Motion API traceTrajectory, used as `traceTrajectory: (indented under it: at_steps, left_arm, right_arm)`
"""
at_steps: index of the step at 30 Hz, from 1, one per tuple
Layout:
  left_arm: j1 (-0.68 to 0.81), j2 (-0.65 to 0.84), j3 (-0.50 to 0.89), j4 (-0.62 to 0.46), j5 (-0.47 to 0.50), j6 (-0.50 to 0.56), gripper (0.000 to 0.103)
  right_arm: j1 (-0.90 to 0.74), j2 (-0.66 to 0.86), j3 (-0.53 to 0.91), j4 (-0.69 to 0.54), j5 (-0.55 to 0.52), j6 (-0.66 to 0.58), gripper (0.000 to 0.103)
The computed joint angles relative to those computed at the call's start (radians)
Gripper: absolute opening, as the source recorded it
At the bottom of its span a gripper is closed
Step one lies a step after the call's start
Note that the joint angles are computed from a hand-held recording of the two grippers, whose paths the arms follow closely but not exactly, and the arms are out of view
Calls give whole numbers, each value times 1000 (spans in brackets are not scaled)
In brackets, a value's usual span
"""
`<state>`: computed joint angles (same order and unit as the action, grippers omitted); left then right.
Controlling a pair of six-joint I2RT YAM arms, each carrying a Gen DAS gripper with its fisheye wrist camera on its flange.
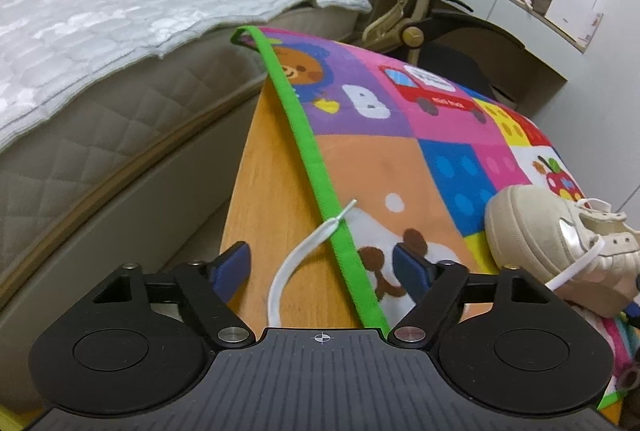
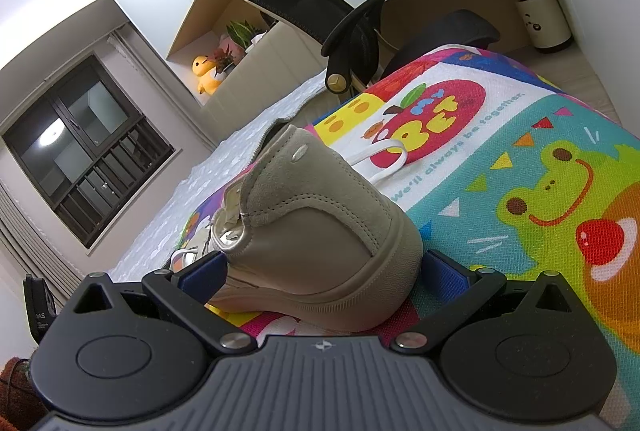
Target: Lace up shoes with both hands
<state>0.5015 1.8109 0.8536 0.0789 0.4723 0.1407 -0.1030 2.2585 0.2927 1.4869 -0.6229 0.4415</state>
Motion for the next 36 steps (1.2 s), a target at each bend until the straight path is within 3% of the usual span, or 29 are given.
traceTrajectory:
  at_steps: [2, 5, 7, 12, 14, 18, 23, 30, 36]
  left_arm:
    - [17, 14, 16, -8, 34, -10, 67]
    - [35, 34, 35, -6, 61, -25, 59]
    - [23, 36, 35, 13, 19, -13, 50]
    - [-38, 28, 29, 28, -50, 57, 40]
    - [-68, 20, 18, 42, -84, 86, 22]
    - [-84, 6, 24, 30, -95, 48, 18]
    - [-30, -59, 57, -26, 17, -41, 7]
    - [-77, -236, 44, 55, 58, -32, 5]
    - [-55, -254, 100, 29, 365, -170, 5]
  right_arm:
    - [-1, 2, 0, 3, -1, 0, 103]
    - [-2, 5, 1, 6, -3, 0, 103]
    - [-3, 6, 1, 6, -3, 0, 103]
    - [-10, 2, 6, -5, -11, -5, 103]
    - [-10, 2, 5, -4, -11, -5, 103]
    - [-10, 2, 4, -2, -11, -5, 103]
    - [-14, 2, 3, 1, -16, 0, 103]
    - [-12, 12, 0, 24, -17, 12, 103]
    - [-16, 30, -1, 55, -25, 25, 103]
